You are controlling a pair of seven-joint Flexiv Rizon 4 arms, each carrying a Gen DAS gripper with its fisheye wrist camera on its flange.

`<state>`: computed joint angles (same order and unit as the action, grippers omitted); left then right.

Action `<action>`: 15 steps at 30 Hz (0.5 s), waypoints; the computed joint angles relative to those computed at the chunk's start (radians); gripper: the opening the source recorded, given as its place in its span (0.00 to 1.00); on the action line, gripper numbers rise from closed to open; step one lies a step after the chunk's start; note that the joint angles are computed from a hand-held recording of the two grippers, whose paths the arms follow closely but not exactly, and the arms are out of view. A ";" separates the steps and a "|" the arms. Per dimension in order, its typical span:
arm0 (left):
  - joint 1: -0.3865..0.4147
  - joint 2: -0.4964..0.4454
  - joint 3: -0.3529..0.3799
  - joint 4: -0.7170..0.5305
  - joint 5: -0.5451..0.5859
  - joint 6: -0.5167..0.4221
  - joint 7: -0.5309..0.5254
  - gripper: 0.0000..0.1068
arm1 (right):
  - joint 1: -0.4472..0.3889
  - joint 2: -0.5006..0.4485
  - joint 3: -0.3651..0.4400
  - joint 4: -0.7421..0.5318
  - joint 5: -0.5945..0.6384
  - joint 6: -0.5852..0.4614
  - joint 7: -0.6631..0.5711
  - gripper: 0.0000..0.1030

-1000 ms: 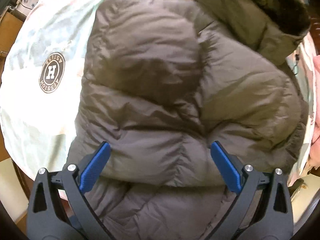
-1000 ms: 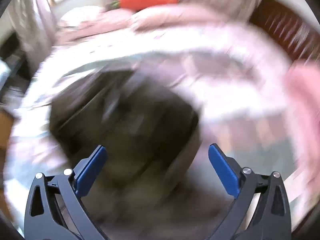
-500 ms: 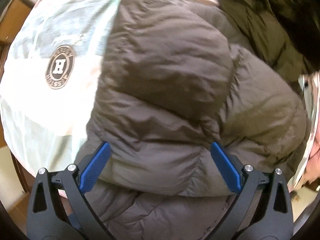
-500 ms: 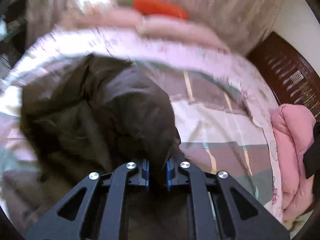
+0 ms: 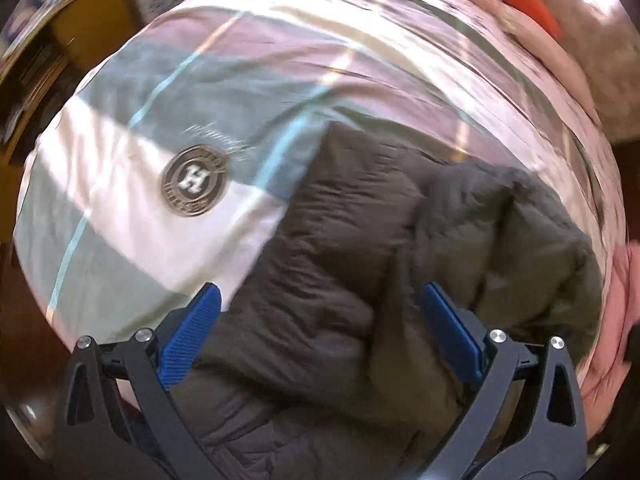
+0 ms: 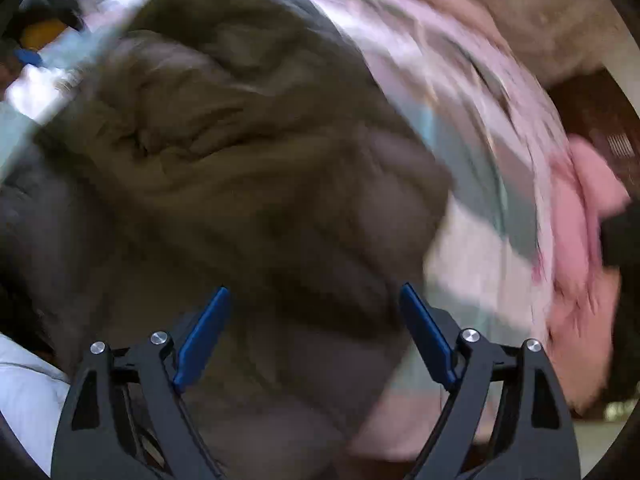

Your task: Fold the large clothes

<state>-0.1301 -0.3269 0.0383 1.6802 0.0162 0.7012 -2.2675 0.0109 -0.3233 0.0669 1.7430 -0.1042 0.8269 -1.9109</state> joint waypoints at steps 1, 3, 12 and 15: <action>-0.004 -0.001 -0.008 -0.004 0.005 0.008 0.021 0.94 | -0.036 -0.003 0.027 -0.051 0.117 -0.029 -0.022 0.84; -0.014 -0.011 -0.022 -0.005 0.011 0.033 0.061 0.94 | -0.120 -0.018 0.087 -0.170 0.417 -0.066 -0.060 0.84; -0.054 -0.123 -0.057 -0.116 -0.058 -0.114 0.218 0.94 | -0.236 -0.341 0.224 -0.614 0.939 -0.489 0.233 0.92; -0.023 -0.125 -0.067 -0.072 -0.148 -0.087 0.240 0.94 | -0.260 -0.436 0.266 -0.703 1.058 -0.668 0.391 0.92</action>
<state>-0.1534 -0.4523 -0.0283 1.6078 -0.1318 0.6144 -2.0271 -0.2493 -0.7597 0.3331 1.0397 0.9540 0.1592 -1.5197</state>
